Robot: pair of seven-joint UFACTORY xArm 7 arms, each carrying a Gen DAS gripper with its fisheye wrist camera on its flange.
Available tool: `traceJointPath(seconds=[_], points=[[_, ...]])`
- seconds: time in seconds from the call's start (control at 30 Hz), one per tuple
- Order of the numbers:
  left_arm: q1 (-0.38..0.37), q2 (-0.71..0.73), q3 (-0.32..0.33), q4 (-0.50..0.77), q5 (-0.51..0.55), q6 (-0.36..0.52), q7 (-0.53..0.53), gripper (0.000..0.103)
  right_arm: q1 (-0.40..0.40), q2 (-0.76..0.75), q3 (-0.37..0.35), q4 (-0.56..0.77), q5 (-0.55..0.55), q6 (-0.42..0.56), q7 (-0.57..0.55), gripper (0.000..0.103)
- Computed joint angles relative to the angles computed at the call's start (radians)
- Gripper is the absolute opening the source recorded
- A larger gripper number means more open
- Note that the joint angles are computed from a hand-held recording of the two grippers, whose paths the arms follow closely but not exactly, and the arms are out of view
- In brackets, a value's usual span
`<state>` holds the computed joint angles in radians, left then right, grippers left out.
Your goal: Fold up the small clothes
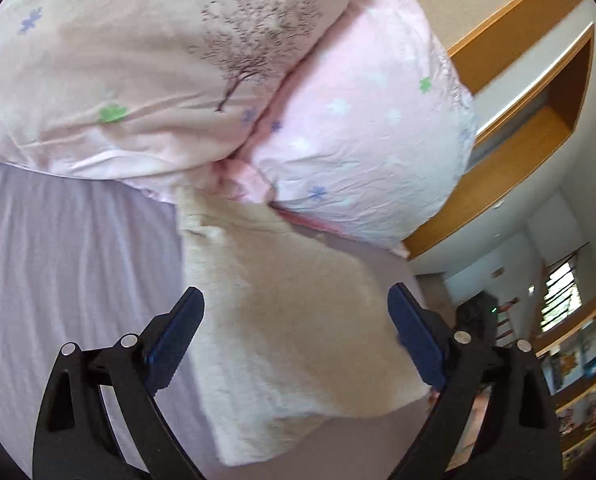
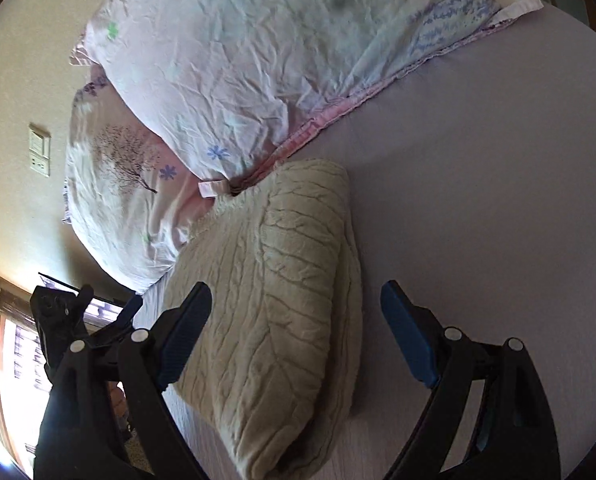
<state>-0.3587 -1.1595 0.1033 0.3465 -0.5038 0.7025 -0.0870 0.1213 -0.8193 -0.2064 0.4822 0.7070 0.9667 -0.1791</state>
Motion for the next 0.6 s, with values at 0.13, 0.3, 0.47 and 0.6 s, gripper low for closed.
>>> traceJointPath(seconds=[0.13,0.3,0.47,0.6], points=[[0.037,0.031,0.034,-0.028,0.054,0.130,0.045,0.094,0.036,0.086,-0.016,0.025,0.031,0.013,-0.037,0.085],[-0.015,0.068,0.058,-0.095,-0.067,0.073,0.105,0.093,0.037,0.116,-0.029,0.007,0.109,0.057,-0.087,0.035],[-0.044,0.052,0.175,-0.130,-0.205,0.047,0.197,0.043,0.034,0.027,-0.034,-0.051,0.242,0.064,-0.150,0.026],[0.131,-0.150,0.237,-0.116,-0.114,0.299,0.247,0.041,0.113,-0.034,0.041,-0.018,0.305,0.074,-0.184,0.025]])
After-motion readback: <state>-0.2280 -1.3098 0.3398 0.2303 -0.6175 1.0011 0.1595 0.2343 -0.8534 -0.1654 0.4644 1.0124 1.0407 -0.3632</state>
